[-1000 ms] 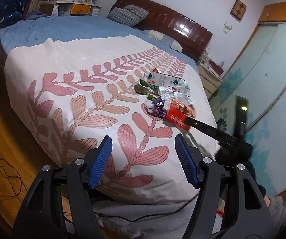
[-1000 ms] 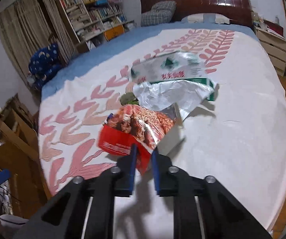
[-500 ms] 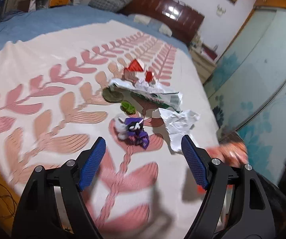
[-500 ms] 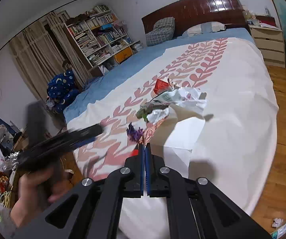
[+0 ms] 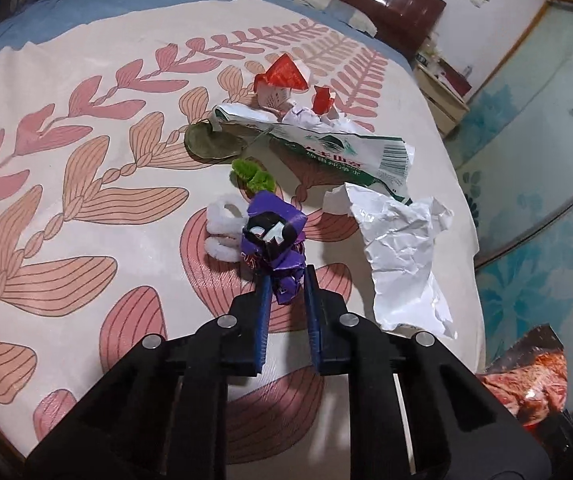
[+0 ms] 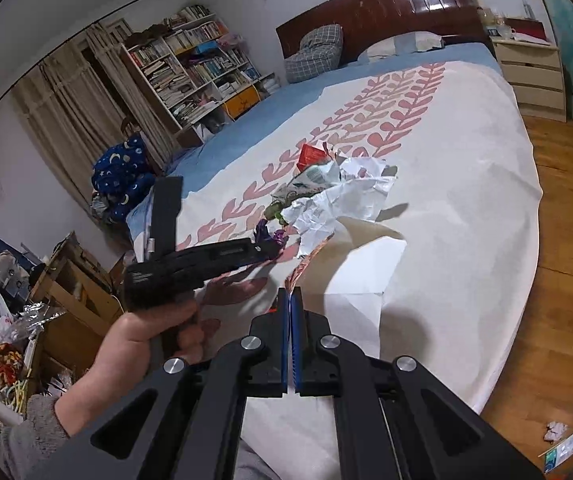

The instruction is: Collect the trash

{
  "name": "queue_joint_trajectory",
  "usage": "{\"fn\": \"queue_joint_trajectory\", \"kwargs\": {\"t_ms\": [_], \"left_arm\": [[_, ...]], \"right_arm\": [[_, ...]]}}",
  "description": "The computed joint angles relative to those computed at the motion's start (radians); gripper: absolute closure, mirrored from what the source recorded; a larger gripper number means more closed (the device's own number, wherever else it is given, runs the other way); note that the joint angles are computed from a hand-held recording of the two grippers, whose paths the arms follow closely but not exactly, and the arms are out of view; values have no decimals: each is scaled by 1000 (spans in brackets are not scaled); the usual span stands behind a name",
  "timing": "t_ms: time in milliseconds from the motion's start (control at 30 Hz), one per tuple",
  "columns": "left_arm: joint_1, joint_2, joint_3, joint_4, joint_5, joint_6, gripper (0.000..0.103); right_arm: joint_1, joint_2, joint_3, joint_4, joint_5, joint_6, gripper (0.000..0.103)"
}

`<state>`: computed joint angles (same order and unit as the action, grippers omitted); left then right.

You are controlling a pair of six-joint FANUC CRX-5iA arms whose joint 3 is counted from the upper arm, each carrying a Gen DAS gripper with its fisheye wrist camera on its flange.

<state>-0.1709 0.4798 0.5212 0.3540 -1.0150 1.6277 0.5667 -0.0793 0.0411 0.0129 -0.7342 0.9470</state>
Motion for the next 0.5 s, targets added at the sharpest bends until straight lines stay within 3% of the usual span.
{"fn": "queue_joint_trajectory", "kwargs": {"t_ms": [233,267,300,367,500], "left_arm": [[9,9,10,7,-3,31,84],[14,4,1,18,3,43,75],[15,2,-2,18,12,52,55],[14,-12,-16,4,42,76,35],[18,22,38,-4,9,97,35]], "right_arm": [[2,-13,-3,-5,-12,4,100],[1,-15,-4,-7,-14,3,100],[0,-13,-1,-9,-16,4,100],[-2,-11,0,-6,-18,1,100],[-8,1,14,-23,-23,12,100]]}}
